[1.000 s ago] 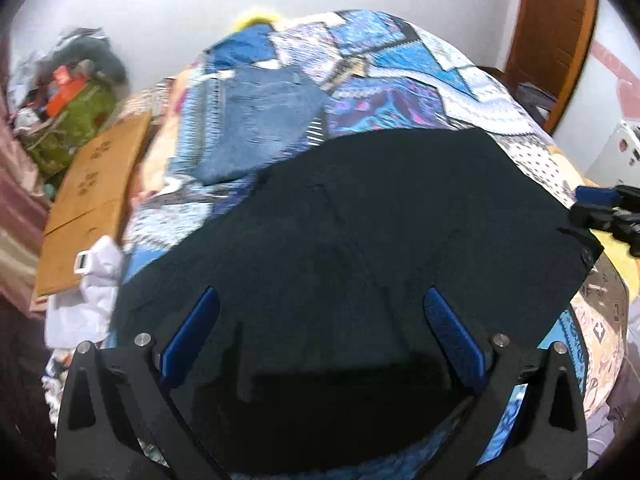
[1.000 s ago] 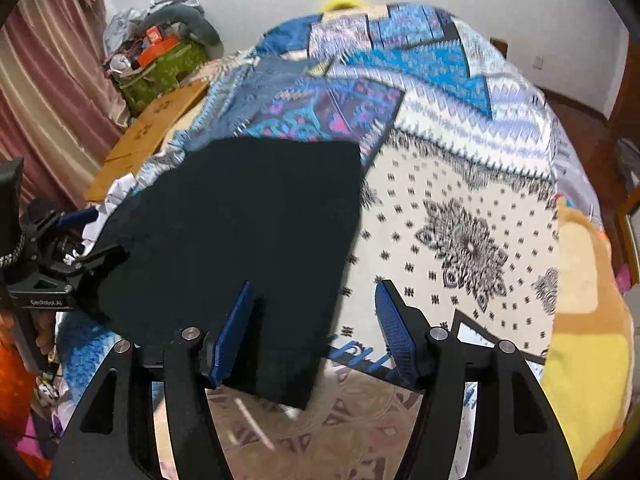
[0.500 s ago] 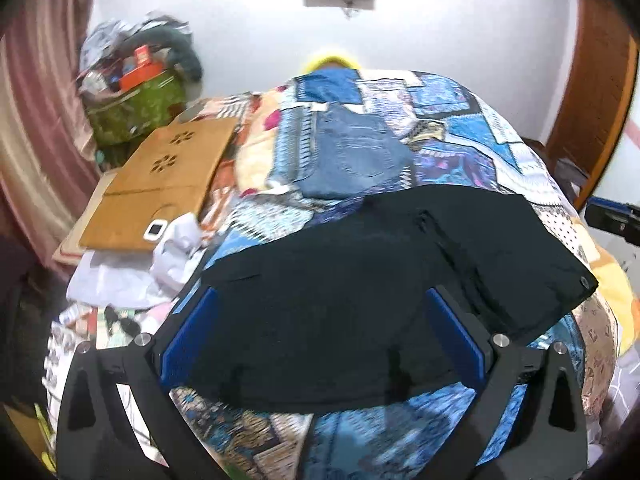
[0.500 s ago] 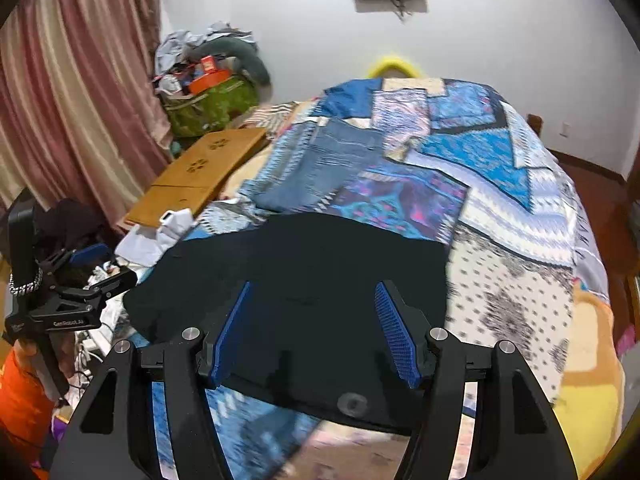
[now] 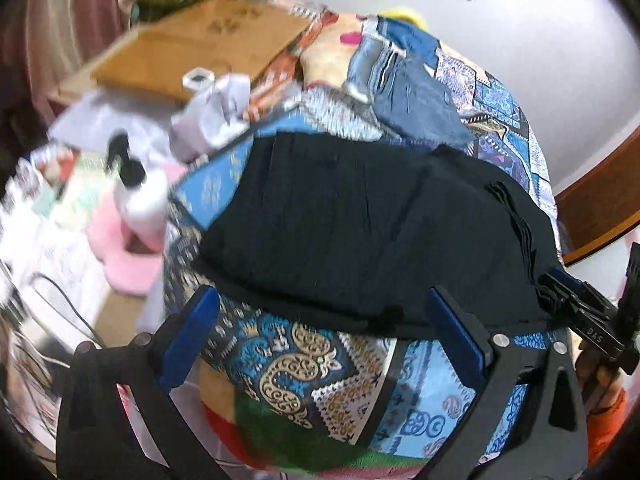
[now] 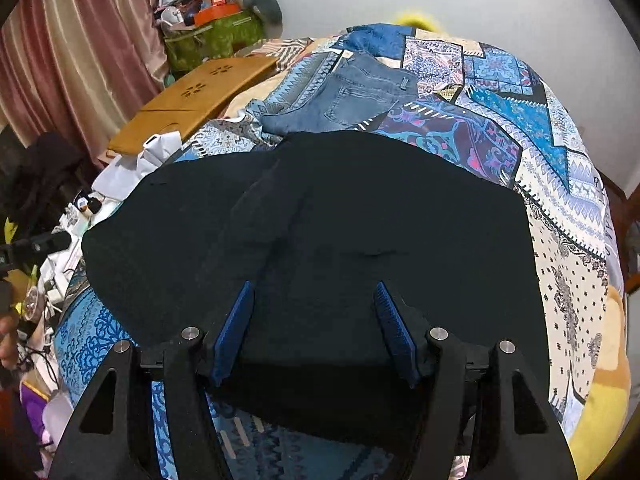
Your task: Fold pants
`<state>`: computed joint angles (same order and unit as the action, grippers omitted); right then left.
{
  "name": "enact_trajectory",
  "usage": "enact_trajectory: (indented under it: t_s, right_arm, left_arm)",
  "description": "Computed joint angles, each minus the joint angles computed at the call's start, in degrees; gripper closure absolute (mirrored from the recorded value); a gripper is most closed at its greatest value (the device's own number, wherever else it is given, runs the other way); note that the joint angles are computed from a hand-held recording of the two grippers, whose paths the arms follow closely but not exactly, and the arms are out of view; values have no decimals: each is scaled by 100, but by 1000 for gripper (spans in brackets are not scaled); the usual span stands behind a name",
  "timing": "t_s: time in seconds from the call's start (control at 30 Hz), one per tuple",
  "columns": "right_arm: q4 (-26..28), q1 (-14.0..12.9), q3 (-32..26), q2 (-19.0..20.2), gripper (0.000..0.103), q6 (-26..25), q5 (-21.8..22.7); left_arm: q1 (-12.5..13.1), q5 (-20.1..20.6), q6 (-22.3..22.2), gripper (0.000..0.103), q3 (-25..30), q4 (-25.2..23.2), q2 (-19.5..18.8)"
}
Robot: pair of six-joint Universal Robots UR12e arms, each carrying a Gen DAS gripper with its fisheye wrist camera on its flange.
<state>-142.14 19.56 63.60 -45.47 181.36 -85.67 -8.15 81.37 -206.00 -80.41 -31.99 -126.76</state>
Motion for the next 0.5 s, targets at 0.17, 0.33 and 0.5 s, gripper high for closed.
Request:
enact_trajectory:
  t_s: [0.17,0.33,0.5]
  right_arm:
    - [3,23,-2,-1,43,26,-73]
    - [-37,28,13,3,43,91,-57]
    - [-57,25,12,11,43,118,-21]
  left_arm:
    - [208,-1431,-451,0,-96,77,-121]
    - [286,-1852,-755,0,-9,291,-274]
    - [442,-2487,-1082,0,233,406,-567]
